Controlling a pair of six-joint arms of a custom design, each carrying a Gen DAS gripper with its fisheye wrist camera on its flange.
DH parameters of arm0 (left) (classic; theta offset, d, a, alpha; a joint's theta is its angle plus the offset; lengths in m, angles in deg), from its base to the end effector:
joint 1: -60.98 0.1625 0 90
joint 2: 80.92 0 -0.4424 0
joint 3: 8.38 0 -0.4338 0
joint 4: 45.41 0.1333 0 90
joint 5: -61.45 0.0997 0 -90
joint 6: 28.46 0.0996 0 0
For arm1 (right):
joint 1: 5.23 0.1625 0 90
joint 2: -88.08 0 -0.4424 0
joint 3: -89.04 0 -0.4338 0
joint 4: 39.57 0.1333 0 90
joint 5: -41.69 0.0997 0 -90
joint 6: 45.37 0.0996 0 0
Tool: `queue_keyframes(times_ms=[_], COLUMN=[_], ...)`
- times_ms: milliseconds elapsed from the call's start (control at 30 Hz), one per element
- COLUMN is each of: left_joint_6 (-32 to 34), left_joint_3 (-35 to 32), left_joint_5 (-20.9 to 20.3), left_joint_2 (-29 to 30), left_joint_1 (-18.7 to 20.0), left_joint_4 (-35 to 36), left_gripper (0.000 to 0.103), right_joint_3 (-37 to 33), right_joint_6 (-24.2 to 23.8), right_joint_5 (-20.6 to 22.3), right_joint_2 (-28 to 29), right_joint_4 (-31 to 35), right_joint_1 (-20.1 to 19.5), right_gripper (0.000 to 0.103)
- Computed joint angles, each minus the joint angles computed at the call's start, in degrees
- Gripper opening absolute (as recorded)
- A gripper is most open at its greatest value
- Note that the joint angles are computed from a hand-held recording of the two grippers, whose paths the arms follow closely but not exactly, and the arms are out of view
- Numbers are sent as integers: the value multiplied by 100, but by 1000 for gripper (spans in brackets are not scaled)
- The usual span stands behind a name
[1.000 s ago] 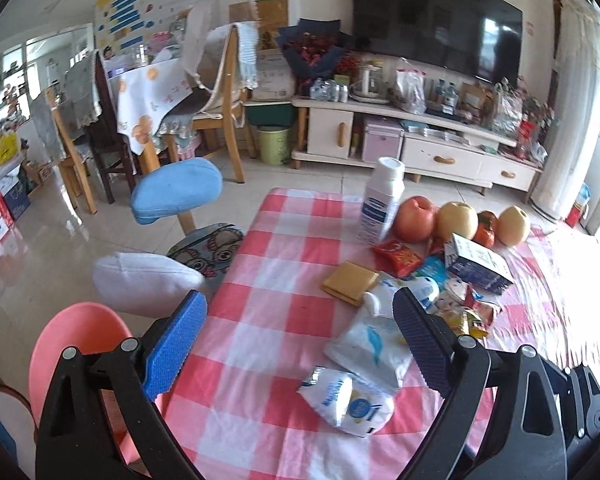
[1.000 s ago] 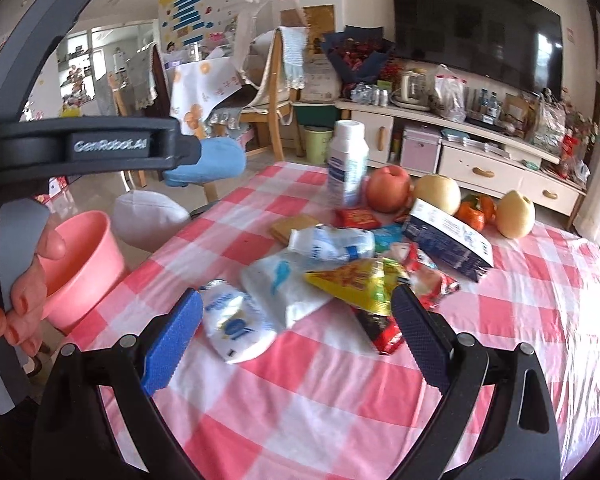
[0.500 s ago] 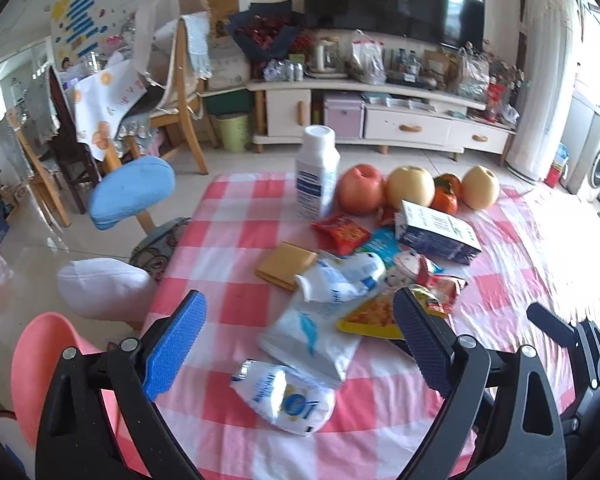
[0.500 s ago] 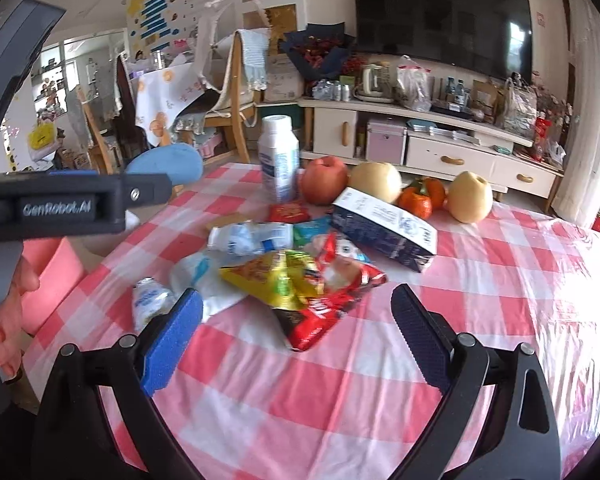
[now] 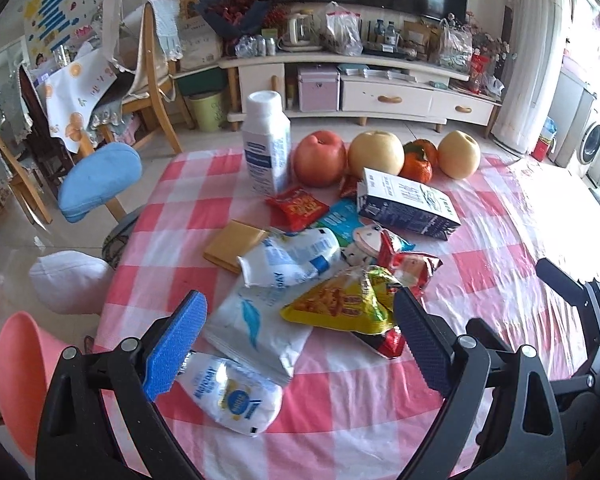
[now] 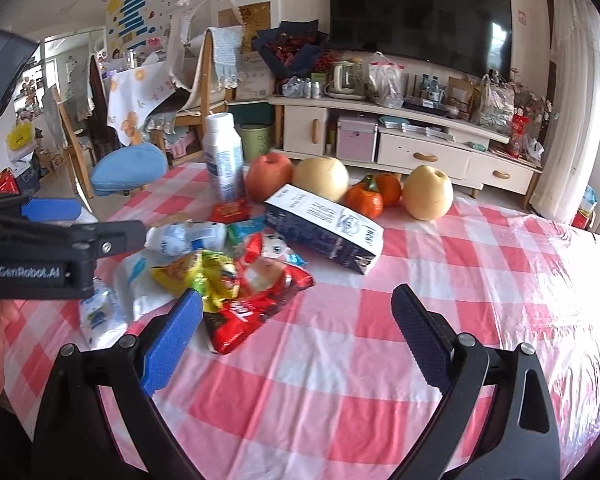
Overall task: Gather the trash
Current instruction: 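Move both open tools back over the snack pile, then grasp the red snack bag with the right tool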
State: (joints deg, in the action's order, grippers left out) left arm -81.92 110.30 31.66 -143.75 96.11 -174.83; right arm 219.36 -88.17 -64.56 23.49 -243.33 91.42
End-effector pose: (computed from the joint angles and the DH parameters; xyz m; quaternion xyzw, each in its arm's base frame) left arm -0.3047 -0.4831 0.1214 0.0822 0.8553 -0.3301 0.3909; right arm 0.1633 -0.4903 0.1768 0.3260 -0.8454 0.3430 0.2477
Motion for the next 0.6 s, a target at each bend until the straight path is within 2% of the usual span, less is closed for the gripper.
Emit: queue_keyframes(times_ms=[133, 367, 600], left_joint_6=[144, 249, 233], left_joint_3=[-88, -213, -344], left_joint_5=[-167, -399, -577], left_joint_2=[158, 350, 515], left_joint_1=[63, 198, 385], left_joint_4=[-129, -206, -226], left_gripper=[93, 93, 93], right_joint_3=[-159, -579, -957], right_joint_6=[52, 561, 441], right_joint_5=[-6, 55, 387], right_joint_2=[11, -31, 57], right_joint_4=[176, 772, 1313], right_joint_1=[-162, -540, -697], right_gripper=[96, 96, 96])
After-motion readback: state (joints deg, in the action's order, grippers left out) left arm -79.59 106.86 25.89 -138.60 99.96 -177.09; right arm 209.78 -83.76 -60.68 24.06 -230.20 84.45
